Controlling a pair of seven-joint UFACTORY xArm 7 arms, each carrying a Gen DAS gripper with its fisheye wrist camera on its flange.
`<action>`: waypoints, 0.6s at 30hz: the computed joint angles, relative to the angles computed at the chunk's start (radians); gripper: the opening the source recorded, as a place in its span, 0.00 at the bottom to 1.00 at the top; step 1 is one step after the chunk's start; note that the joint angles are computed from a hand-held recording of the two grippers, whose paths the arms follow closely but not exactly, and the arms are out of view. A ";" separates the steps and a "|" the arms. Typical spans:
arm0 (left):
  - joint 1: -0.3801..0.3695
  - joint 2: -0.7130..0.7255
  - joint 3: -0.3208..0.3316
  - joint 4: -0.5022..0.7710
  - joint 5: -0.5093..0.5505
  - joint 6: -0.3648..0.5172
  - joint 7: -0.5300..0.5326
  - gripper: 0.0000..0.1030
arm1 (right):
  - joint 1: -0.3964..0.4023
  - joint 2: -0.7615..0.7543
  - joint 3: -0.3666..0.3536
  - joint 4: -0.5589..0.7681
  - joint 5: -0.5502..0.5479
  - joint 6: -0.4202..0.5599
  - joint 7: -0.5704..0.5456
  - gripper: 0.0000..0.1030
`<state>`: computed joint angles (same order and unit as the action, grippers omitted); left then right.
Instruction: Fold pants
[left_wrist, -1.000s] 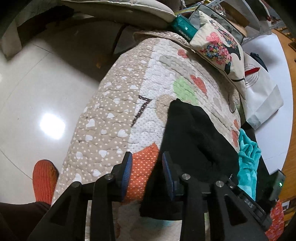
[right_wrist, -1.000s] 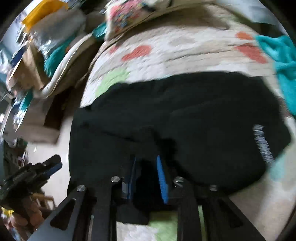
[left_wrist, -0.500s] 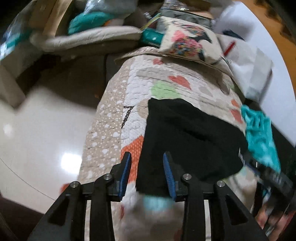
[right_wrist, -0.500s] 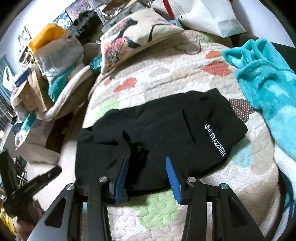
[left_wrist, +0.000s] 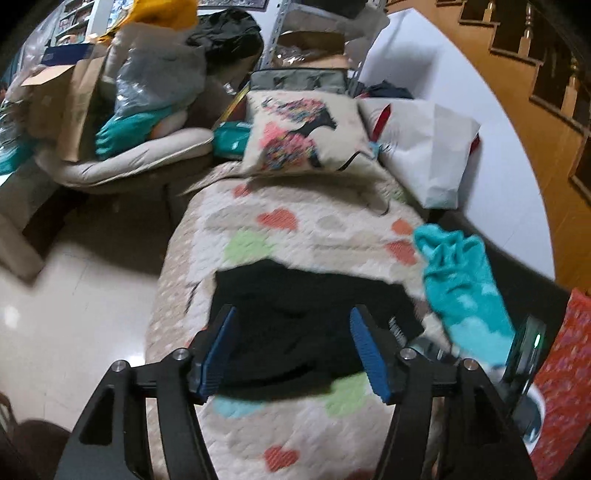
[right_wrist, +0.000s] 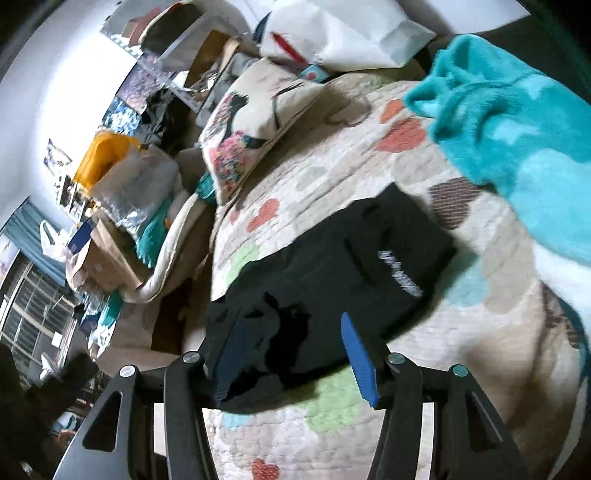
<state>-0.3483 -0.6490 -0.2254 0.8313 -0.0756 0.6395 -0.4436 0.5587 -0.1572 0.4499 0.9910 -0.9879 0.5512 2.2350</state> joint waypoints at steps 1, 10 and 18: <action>-0.010 0.040 0.007 0.033 -0.012 -0.007 0.010 0.61 | -0.002 -0.017 -0.001 -0.018 0.005 0.005 0.026 0.57; -0.066 0.394 0.012 0.287 -0.032 -0.015 0.183 0.61 | -0.050 -0.061 0.004 -0.108 0.101 0.078 0.100 0.57; -0.108 0.761 -0.010 0.530 -0.090 0.010 0.346 0.61 | -0.034 0.004 -0.025 -0.089 0.198 0.154 0.047 0.57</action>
